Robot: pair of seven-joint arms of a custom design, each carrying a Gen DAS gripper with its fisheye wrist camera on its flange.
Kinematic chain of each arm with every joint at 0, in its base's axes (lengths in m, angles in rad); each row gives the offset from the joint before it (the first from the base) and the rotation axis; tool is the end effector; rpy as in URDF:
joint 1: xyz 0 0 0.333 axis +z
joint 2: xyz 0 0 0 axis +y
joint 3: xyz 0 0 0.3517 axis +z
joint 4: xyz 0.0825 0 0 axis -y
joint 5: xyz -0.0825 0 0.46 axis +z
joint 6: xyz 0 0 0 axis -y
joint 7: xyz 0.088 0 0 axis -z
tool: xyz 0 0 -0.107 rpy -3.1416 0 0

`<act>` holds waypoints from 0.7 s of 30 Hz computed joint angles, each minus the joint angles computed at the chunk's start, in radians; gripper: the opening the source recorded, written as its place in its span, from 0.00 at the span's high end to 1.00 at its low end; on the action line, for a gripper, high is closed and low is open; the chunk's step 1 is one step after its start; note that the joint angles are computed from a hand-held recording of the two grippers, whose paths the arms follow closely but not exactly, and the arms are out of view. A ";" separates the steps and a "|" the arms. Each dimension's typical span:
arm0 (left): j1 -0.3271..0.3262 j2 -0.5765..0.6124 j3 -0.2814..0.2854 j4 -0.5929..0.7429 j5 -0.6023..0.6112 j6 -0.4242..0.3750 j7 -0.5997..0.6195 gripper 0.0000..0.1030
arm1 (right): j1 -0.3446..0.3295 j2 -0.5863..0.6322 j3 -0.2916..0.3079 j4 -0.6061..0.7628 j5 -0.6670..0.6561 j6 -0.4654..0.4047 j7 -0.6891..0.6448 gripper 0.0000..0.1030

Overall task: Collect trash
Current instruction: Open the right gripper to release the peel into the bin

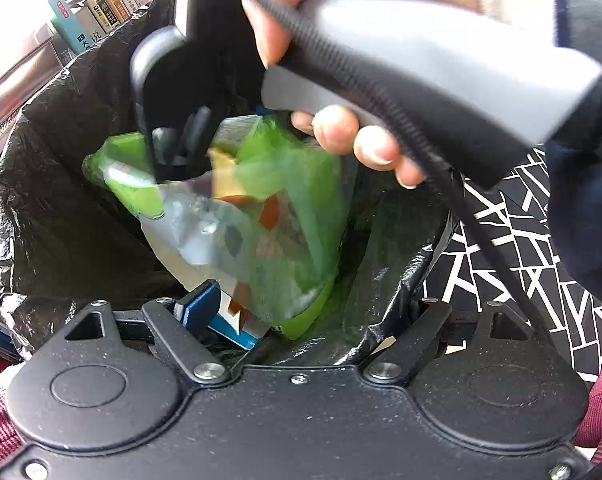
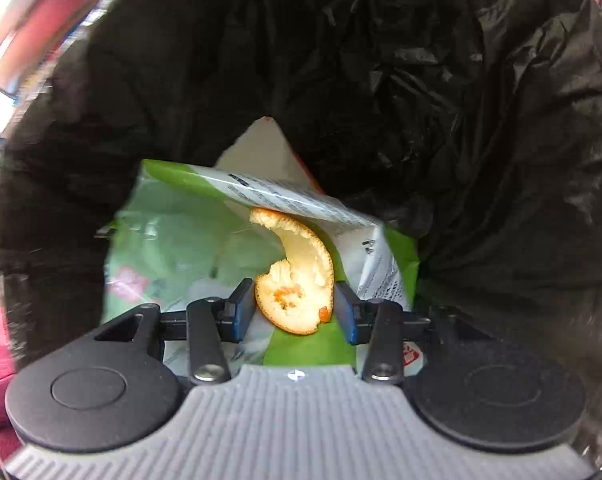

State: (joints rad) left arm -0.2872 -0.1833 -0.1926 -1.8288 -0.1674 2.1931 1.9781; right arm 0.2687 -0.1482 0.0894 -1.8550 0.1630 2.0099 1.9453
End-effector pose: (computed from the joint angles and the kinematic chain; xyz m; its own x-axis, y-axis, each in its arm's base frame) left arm 0.5370 -0.2982 0.6943 -0.7223 -0.6867 -0.0823 -0.5553 0.6467 -0.5229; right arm 0.5694 0.2270 0.6368 -0.0328 -0.9690 -0.2448 -0.9718 0.0882 -0.2188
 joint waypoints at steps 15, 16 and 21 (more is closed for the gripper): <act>0.001 0.003 -0.001 0.005 -0.001 -0.003 0.000 0.20 | -0.014 -0.133 -0.011 -0.112 0.048 0.102 0.028 0.20; 0.001 0.002 -0.002 0.004 0.000 -0.004 -0.001 0.20 | -0.015 -0.148 -0.011 -0.122 0.058 0.113 0.022 0.18; 0.001 0.003 -0.002 0.004 0.003 -0.002 -0.004 0.20 | -0.026 -0.234 -0.018 -0.168 0.093 0.156 -0.012 0.15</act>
State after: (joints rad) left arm -0.2867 -0.1798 -0.1947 -1.8247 -0.1648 2.1911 1.9746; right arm 0.2428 -0.3824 0.0718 -2.0233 0.2557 2.1656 1.9333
